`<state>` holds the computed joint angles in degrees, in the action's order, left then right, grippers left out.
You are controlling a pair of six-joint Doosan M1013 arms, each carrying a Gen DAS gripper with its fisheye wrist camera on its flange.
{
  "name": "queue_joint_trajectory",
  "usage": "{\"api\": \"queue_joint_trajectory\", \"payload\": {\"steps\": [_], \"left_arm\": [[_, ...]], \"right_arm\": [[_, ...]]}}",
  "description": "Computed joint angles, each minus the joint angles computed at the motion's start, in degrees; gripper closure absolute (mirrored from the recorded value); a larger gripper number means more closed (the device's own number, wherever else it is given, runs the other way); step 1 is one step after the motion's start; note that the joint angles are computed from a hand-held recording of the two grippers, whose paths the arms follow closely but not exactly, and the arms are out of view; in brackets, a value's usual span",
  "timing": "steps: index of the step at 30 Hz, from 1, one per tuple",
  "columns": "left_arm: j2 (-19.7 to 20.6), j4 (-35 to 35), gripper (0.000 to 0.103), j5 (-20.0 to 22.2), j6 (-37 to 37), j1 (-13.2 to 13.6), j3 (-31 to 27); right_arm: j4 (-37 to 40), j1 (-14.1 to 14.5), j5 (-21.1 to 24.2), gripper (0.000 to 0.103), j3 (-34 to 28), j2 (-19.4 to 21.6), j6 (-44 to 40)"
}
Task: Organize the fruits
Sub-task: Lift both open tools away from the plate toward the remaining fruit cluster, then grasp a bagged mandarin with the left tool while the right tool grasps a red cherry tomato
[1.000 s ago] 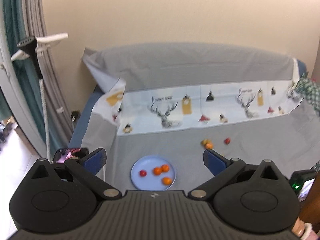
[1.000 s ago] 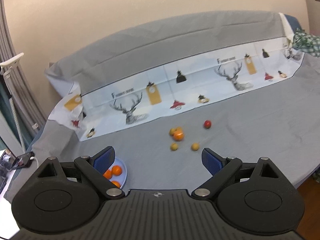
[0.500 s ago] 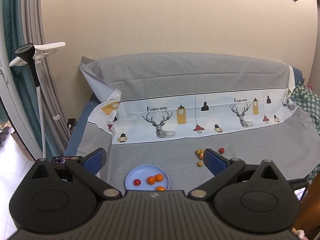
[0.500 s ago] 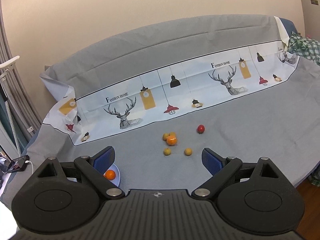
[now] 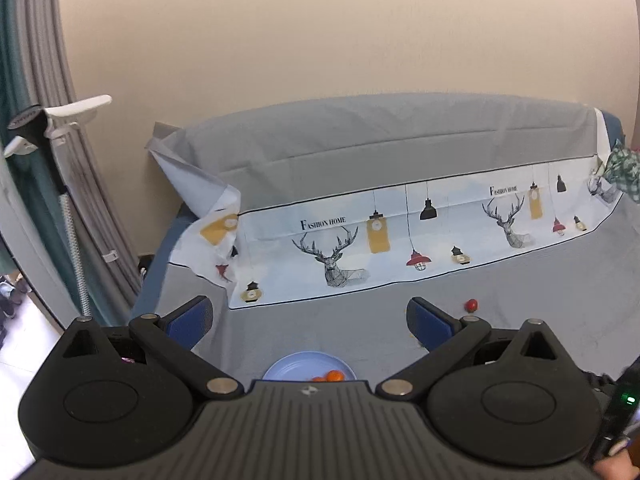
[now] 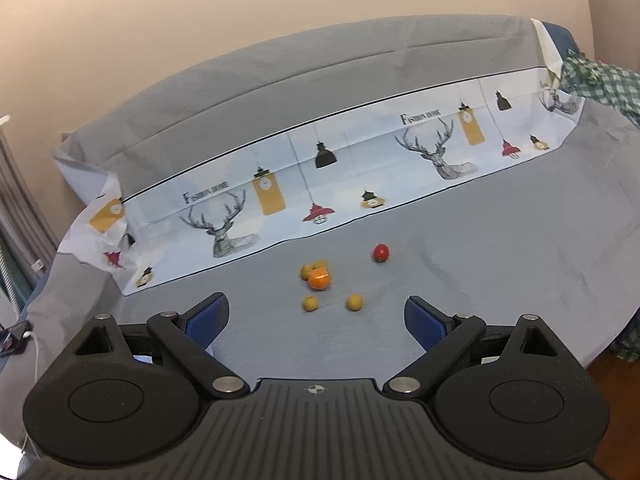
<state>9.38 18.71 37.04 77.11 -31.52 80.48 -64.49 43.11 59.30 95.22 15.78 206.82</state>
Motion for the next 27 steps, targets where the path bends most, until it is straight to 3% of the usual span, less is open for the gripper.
{"api": "queue_joint_trajectory", "payload": {"steps": [4, 9, 13, 17, 20, 23, 27], "left_arm": [[5.5, -9.7, 0.000, 5.7, 7.4, 0.1, -5.3], [11.4, -23.8, 0.000, 4.4, 22.0, 0.3, -8.6], [18.5, -29.6, 0.000, 8.0, 30.0, -0.5, -13.2], [27.9, -24.8, 0.000, 15.8, 25.8, -2.0, -21.7], [36.2, -26.1, 0.000, 24.7, 20.5, -1.7, -31.9], [44.5, -25.3, 0.000, 32.4, 15.0, -1.9, -43.5], [54.9, -23.9, 0.000, 41.3, 11.6, -2.5, -59.4]], "right_arm": [[-0.6, -1.5, -0.2, 0.007, 1.7, -0.1, 2.2], [-1.2, -4.7, -1.1, 0.006, 3.6, 0.6, 4.7], [-1.2, -8.5, -2.4, 0.006, 4.0, 2.8, 4.8], [-1.8, -12.2, -3.8, 0.006, 3.8, 5.9, 3.5], [-4.8, -14.9, -6.2, 0.006, 4.1, 8.2, 2.1], [-8.0, -18.2, -11.2, 0.006, 4.4, 10.3, -0.8], [-9.4, -23.1, -21.2, 0.006, 3.8, 12.7, -4.4]]}}
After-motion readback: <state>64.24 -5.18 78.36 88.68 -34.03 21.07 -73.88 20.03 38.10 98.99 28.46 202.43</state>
